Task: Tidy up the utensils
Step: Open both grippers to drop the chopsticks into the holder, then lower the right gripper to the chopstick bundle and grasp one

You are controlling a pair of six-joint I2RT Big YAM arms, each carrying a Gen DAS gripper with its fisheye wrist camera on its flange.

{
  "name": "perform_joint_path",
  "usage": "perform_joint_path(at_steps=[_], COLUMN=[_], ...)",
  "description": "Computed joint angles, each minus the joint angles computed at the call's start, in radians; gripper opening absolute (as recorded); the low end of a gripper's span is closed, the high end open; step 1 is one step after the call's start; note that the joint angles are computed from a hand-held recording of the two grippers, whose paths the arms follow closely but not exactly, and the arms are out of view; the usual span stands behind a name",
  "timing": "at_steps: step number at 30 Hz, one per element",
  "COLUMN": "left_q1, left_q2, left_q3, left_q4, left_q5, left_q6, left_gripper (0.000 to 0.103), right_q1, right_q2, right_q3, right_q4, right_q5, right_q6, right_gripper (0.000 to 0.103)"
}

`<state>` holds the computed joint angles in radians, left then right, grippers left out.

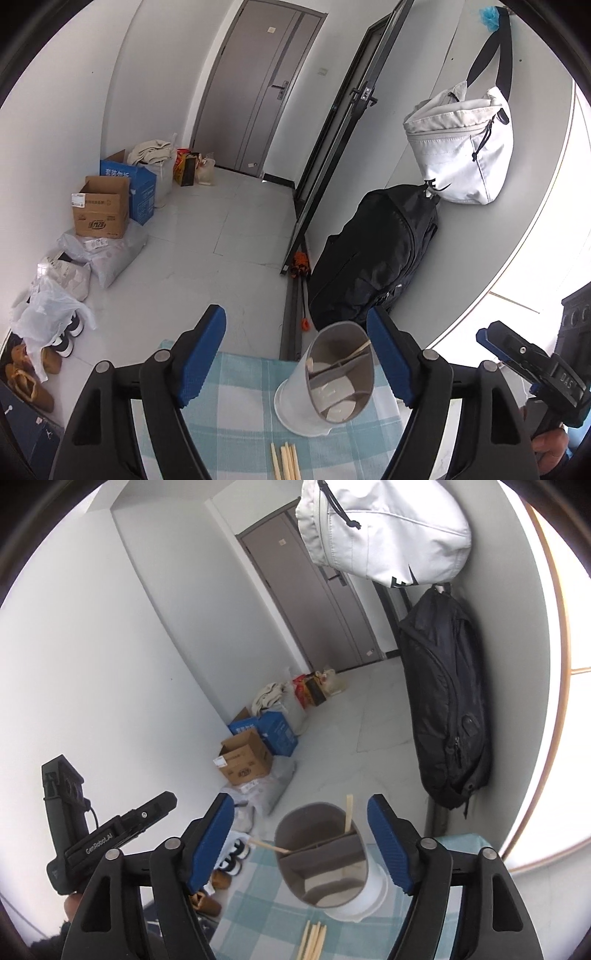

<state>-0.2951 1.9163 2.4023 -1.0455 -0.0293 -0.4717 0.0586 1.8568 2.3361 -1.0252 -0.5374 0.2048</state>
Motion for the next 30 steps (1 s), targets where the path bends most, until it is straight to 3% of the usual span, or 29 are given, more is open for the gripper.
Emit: perform_joint_path(at_steps=[4,7,20,22,24,30], left_q1=[-0.016,-0.027,-0.067,-0.069,-0.065,-0.042], left_q2=[-0.049,-0.092,-0.227,-0.235,-0.240,-0.253], left_q3=[-0.072,-0.148,-0.469,-0.500,-0.528,-0.593], left_q4=[0.003,0.027,0.156,0.163,0.161,0.162], left_q5=[-0.040,-0.067,-0.192,-0.201,-0.194,-0.172], left_q6=[-0.007,-0.015,-0.047,-0.048,-0.062,-0.088], left_gripper=[0.076,0.088,0.088,0.088,0.088,0.088], right_q1=[-0.008,-0.008,0.020,0.027,0.040,0.085], right_q2=[-0.081,-0.112,-0.208,-0.198,-0.182,-0.116], right_q3=[-0.133,-0.191,-0.459,-0.474,-0.479,-0.467], right_q4=[0.054,0.054,0.053,0.030,-0.005,-0.093], right_q5=[-0.003,-0.005,0.039,0.040,0.050,0.092], right_q6=[0.001,-0.020,-0.088,-0.101,-0.118,-0.150], right_gripper=[0.085,0.087,0.085,0.078,0.064,0.043])
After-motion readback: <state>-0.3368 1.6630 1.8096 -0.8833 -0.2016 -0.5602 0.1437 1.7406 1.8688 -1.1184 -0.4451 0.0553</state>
